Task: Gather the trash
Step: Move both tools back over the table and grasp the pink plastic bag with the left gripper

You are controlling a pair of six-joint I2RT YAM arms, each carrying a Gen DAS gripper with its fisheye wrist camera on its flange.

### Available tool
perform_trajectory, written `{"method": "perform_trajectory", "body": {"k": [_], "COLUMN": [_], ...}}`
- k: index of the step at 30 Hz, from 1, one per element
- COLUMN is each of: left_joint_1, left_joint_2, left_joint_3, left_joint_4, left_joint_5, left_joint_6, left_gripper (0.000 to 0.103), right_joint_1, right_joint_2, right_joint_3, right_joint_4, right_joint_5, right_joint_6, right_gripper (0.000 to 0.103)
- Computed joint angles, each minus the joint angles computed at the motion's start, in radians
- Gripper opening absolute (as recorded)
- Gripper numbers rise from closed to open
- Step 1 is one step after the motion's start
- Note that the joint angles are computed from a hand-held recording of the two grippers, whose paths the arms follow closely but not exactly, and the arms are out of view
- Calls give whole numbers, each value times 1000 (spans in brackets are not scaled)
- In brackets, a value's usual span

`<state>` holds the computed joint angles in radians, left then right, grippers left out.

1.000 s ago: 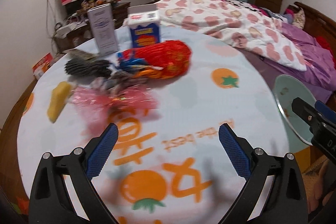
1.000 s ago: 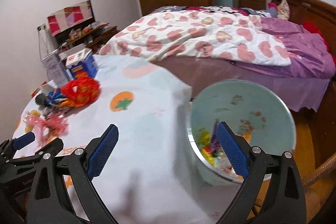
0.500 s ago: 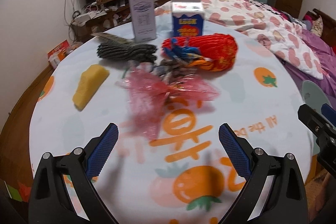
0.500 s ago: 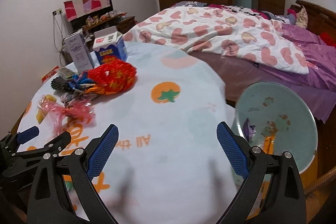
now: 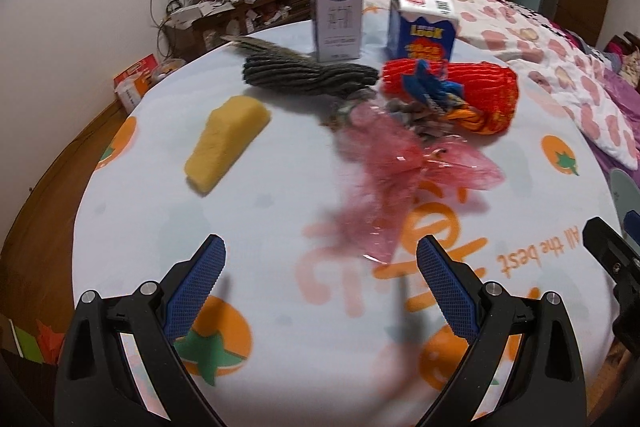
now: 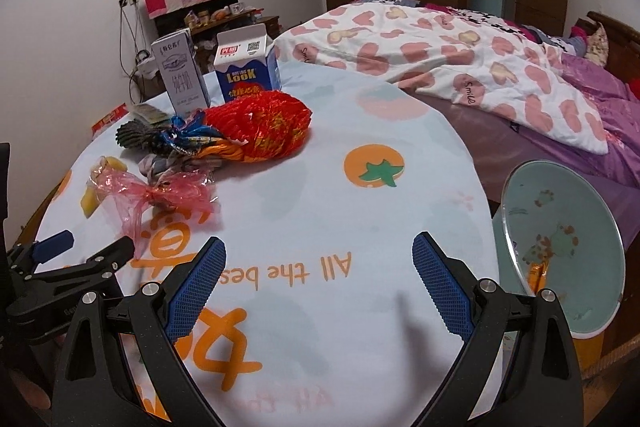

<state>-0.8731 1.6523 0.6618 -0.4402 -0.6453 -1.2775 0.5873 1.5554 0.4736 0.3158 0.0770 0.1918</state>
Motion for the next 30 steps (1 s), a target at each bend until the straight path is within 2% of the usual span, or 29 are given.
{"method": "perform_trajectory", "body": {"k": [6, 8, 11, 15, 22, 24, 28, 30], "left_joint_1": [21, 33, 39, 60, 105, 117, 129, 132], "left_joint_2": [-48, -83, -121, -106, 35, 74, 118, 129], "left_joint_3": [-64, -95, -114, -73, 65, 95, 107, 104], "left_joint_4": [34, 62, 88, 120, 146, 144, 175, 191], "left_joint_5": [2, 5, 8, 22, 26, 41, 81, 90], "left_joint_6": [4, 16, 32, 106, 205, 219, 228, 236], "left_gripper": [95, 94, 94, 94, 91, 79, 68, 49], "right_joint_1": [6, 11, 18, 20, 3, -8, -26, -28], "right_joint_2": [22, 30, 51, 61, 67, 67, 64, 67], "right_joint_3": [11, 16, 30, 34, 33, 30, 24, 23], "right_joint_4": [-1, 4, -2, 2, 5, 7, 12, 11], "right_joint_5": [-5, -4, -5, -10, -18, -25, -37, -39], "right_joint_6": [1, 1, 2, 5, 12, 11, 7, 7], "right_gripper": [91, 86, 86, 86, 86, 86, 86, 86]}}
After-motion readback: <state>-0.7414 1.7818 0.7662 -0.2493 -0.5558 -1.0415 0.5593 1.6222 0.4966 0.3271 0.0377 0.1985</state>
